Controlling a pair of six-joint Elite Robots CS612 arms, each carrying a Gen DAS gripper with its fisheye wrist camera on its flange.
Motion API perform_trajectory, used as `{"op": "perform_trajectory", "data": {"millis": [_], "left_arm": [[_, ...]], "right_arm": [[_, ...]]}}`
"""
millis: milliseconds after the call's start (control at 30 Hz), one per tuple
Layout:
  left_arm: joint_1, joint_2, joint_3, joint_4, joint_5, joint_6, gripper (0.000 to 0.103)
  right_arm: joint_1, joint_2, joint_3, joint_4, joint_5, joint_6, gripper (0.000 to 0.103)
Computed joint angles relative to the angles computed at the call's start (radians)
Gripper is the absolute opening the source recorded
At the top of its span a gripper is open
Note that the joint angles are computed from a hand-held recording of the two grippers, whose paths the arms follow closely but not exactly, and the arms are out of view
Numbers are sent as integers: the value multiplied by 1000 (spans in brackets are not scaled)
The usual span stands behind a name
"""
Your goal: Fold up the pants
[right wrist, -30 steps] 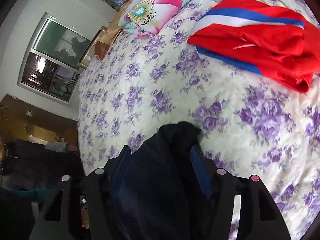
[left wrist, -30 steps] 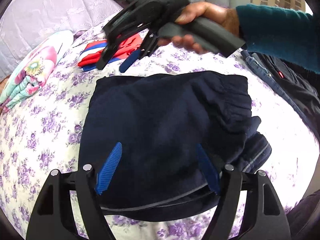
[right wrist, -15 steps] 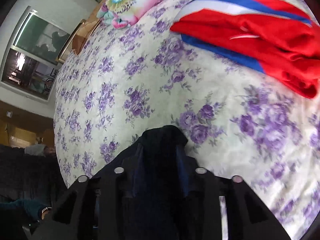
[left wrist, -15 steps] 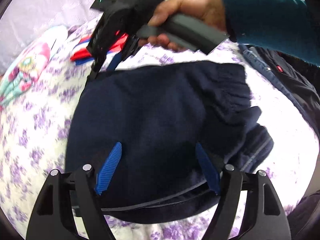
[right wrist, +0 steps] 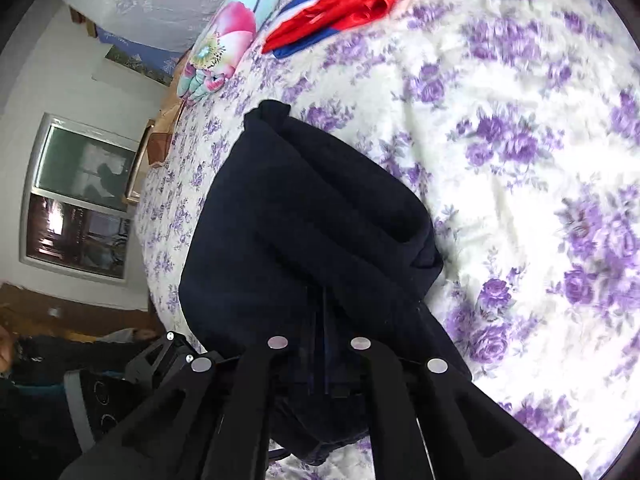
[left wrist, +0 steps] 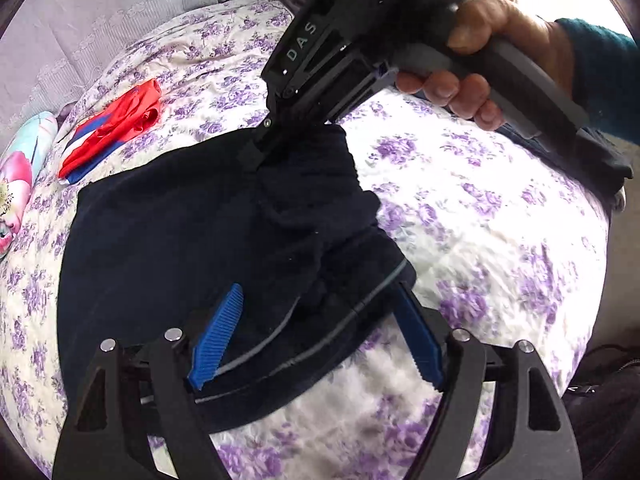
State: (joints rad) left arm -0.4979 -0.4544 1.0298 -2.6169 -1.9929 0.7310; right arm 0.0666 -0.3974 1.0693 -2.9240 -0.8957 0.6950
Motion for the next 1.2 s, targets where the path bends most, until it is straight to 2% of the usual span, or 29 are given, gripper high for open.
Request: {"op": "perform_trajectory", "data": {"millis": [33, 100, 167, 233, 267, 300, 333, 367, 400, 433, 500, 533, 600, 633, 733, 800, 1000, 1100, 1200], "left_arm": [[5, -11, 10, -7, -14, -3, 75], [11, -26, 30, -40, -16, -8, 75], [18, -34, 39, -63, -9, -36, 75], [30, -32, 23, -55, -20, -82, 75], [38, -28, 9, -44, -25, -110, 75], [45, -24, -5, -38, -20, -138, 75], [54, -19, -21, -38, -16, -165, 76], [64, -11, -43, -38, -12, -204, 80], [75, -2, -64, -38, -10, -251, 87], [90, 16, -106, -23, -15, -323, 90], [125, 76, -241, 88, -41, -470, 92], [138, 104, -302, 141, -45, -513, 92], [157, 160, -412, 240, -49, -564, 92], [163, 173, -433, 263, -44, -565, 92], [162, 209, -498, 336, -15, -524, 92], [162, 224, -525, 387, -18, -506, 92], [167, 288, -649, 530, -105, -485, 92], [163, 335, -737, 593, -121, -475, 92], [157, 407, -875, 686, -125, -455, 92]], "right_arm": [[8, -27, 25, -2, -46, -38, 38], [21, -66, 77, -112, -82, -43, 64], [31, -70, 98, -228, -64, 9, 64], [43, -64, 99, -203, -67, 47, 64], [52, -64, 102, -133, -88, 37, 61], [62, -65, 118, -104, -131, 34, 48], [68, -72, 137, -118, -170, 71, 43], [64, -88, 172, -173, -180, 151, 44], [62, -100, 207, -271, -184, 243, 55], [64, -118, 250, -375, -229, 322, 69], [90, -146, 334, -585, -387, 447, 88], [102, -144, 354, -654, -425, 496, 91], [128, -135, 376, -714, -461, 621, 91], [144, -117, 371, -753, -475, 689, 91], [187, -62, 318, -779, -534, 844, 91], [209, -29, 274, -781, -573, 899, 91], [247, 27, 194, -800, -718, 914, 91], [245, 56, 158, -849, -792, 918, 91], [234, 89, 106, -876, -836, 900, 92]]}}
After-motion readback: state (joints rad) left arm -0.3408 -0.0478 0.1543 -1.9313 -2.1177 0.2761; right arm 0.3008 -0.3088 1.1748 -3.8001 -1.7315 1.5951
